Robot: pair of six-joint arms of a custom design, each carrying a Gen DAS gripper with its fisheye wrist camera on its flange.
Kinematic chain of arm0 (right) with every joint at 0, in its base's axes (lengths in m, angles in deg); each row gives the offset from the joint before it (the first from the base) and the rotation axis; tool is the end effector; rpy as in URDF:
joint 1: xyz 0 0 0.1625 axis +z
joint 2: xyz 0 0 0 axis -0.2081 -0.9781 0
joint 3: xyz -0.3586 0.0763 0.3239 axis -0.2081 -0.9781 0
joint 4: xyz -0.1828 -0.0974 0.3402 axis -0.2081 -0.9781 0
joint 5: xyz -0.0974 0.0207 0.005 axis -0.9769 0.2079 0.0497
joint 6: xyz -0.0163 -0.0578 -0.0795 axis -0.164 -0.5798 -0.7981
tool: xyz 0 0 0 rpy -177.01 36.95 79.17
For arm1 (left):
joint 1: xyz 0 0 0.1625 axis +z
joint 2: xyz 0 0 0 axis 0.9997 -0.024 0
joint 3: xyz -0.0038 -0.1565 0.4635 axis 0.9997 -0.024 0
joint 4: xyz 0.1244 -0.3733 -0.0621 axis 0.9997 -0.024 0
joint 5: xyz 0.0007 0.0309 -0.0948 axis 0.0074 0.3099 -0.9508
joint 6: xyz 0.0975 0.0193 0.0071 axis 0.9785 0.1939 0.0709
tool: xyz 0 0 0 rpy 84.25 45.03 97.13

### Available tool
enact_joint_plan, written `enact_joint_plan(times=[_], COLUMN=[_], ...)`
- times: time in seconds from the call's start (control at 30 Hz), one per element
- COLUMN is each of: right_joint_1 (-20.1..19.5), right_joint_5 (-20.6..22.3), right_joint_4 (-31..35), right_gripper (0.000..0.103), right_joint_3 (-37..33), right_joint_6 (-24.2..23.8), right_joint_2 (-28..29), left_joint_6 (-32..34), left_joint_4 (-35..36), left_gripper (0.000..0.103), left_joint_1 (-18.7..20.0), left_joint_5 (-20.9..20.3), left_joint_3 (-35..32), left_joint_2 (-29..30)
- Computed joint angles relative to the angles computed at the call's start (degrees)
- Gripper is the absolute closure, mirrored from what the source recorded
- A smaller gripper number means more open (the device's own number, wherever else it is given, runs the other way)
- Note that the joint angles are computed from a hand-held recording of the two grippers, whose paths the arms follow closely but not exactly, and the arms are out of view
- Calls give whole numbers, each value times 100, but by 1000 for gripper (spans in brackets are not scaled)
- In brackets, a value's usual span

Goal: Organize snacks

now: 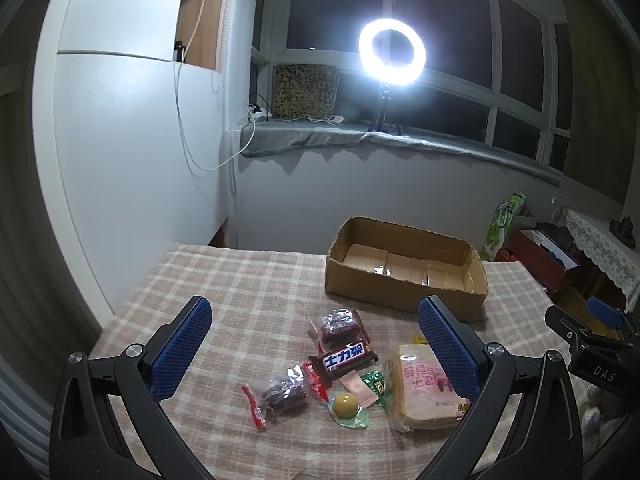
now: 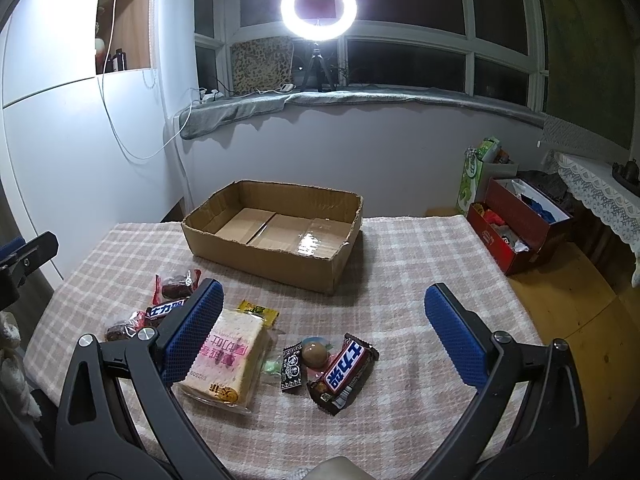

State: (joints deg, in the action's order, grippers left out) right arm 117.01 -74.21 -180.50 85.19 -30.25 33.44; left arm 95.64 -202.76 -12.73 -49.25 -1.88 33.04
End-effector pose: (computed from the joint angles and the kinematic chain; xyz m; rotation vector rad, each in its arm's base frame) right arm 0.2831 -0.7744 -0.0152 0.3783 -2.1055 1.2261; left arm -0.0191 -0.8119 0.2709 0.5732 2.1613 -1.2627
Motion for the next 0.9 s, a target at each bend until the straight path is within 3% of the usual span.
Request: enact_joint_plan(times=[0.9], right_joint_1=[15], right_joint_5=[-34], right_joint_4=[12], right_gripper=[0], right_joint_3=[-46], right_joint_6=[-14], right_joint_2=[28], left_joint_6=[10], left_joint_4=[-10], left_gripper=[1], left_joint_1=[2], left_joint_5=[-92], left_joint_3=[56], left_joint_2=[-33])
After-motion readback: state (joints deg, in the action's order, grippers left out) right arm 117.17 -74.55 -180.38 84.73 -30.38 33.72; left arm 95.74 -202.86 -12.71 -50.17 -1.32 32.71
